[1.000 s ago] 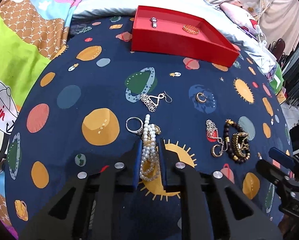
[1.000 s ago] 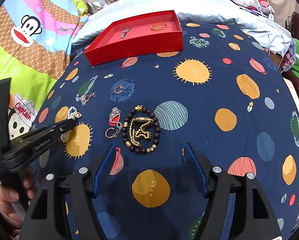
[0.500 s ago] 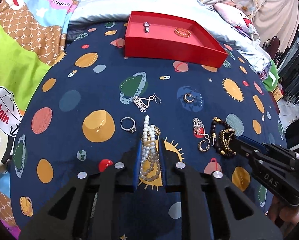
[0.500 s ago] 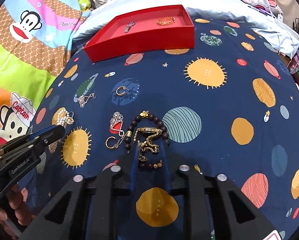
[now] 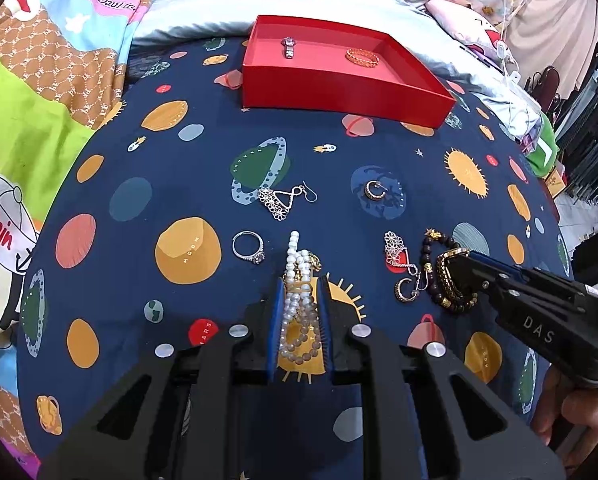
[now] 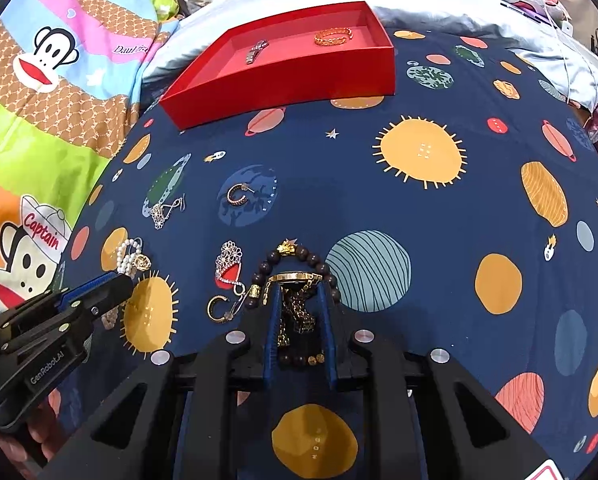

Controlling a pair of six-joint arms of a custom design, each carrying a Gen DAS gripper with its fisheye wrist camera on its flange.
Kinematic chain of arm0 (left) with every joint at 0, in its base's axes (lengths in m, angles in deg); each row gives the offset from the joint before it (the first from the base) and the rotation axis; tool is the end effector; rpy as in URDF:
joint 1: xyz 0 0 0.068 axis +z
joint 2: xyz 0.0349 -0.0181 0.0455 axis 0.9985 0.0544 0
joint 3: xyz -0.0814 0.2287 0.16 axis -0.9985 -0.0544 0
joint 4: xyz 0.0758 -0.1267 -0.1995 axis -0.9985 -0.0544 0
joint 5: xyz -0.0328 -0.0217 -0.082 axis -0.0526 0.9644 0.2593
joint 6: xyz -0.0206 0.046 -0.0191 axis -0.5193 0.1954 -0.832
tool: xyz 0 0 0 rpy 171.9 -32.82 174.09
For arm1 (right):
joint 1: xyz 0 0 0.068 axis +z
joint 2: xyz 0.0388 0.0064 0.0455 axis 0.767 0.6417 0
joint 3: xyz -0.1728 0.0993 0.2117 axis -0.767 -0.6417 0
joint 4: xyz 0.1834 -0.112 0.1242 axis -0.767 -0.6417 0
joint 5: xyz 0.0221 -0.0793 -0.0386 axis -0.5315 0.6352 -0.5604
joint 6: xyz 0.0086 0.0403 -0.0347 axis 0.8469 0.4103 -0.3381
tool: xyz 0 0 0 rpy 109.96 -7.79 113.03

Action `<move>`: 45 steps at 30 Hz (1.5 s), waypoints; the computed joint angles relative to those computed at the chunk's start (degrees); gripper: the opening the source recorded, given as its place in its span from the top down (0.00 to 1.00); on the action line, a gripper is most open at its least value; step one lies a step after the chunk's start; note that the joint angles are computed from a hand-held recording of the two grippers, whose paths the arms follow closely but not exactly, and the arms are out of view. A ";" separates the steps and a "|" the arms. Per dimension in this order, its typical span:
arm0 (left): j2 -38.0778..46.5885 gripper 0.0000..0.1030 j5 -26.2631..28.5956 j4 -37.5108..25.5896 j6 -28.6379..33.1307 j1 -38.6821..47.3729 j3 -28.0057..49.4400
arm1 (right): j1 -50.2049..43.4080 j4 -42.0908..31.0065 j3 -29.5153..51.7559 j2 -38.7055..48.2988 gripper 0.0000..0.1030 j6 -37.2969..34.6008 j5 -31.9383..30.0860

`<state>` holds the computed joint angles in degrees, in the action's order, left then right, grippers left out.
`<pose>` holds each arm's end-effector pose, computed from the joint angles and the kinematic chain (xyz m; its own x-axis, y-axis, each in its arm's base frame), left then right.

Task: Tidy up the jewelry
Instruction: 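Grasp the pearl necklace with the left tool while the right tool grasps the gold chain bracelet, then carry the necklace and chain bracelet into the red tray while both tools release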

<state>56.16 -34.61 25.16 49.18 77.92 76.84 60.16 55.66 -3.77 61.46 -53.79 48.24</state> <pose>0.2690 -0.0400 0.1614 -0.8181 -0.3022 -0.4893 -0.2544 0.9532 -0.1634 0.3520 0.0734 0.1480 -0.8396 -0.3000 -0.4529 -0.4267 0.8801 0.2080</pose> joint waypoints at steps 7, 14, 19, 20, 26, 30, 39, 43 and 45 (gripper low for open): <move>0.52 0.85 0.49 -0.27 -0.20 0.16 0.44 | -1.36 -2.14 0.50 -0.09 0.90 -0.23 -1.48; 0.89 0.85 0.59 -0.38 -0.25 -0.09 0.64 | -0.27 -2.14 2.32 1.27 0.89 0.88 -0.65; 0.87 0.85 0.56 -0.33 -0.30 -0.10 0.60 | 0.40 -2.55 3.06 1.62 0.89 0.14 0.35; 0.80 0.85 0.57 -0.26 -0.29 -0.05 0.53 | 0.55 -2.57 2.88 1.35 0.91 -0.17 0.77; 0.58 0.85 0.75 0.01 -0.61 0.24 0.27 | -0.20 -2.57 0.78 -1.14 0.98 -0.75 0.01; 0.35 0.85 0.80 -0.13 -0.42 0.16 0.23 | -0.61 -2.33 0.14 -1.91 0.99 -0.55 0.10; 0.28 0.85 0.73 -0.23 -0.65 0.02 0.23 | -0.30 -2.67 1.47 -0.42 0.83 0.44 -0.50; 0.27 0.85 0.70 -0.36 -0.80 0.03 0.28 | 0.11 -2.97 1.85 0.79 0.83 -0.18 -0.60; 0.37 0.85 0.71 -0.34 -0.88 0.07 0.30 | 0.23 -2.94 1.97 0.96 0.85 -0.17 -0.65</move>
<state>56.52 -33.90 24.82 48.30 77.99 77.14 60.39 52.72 -1.80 62.43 -53.96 47.59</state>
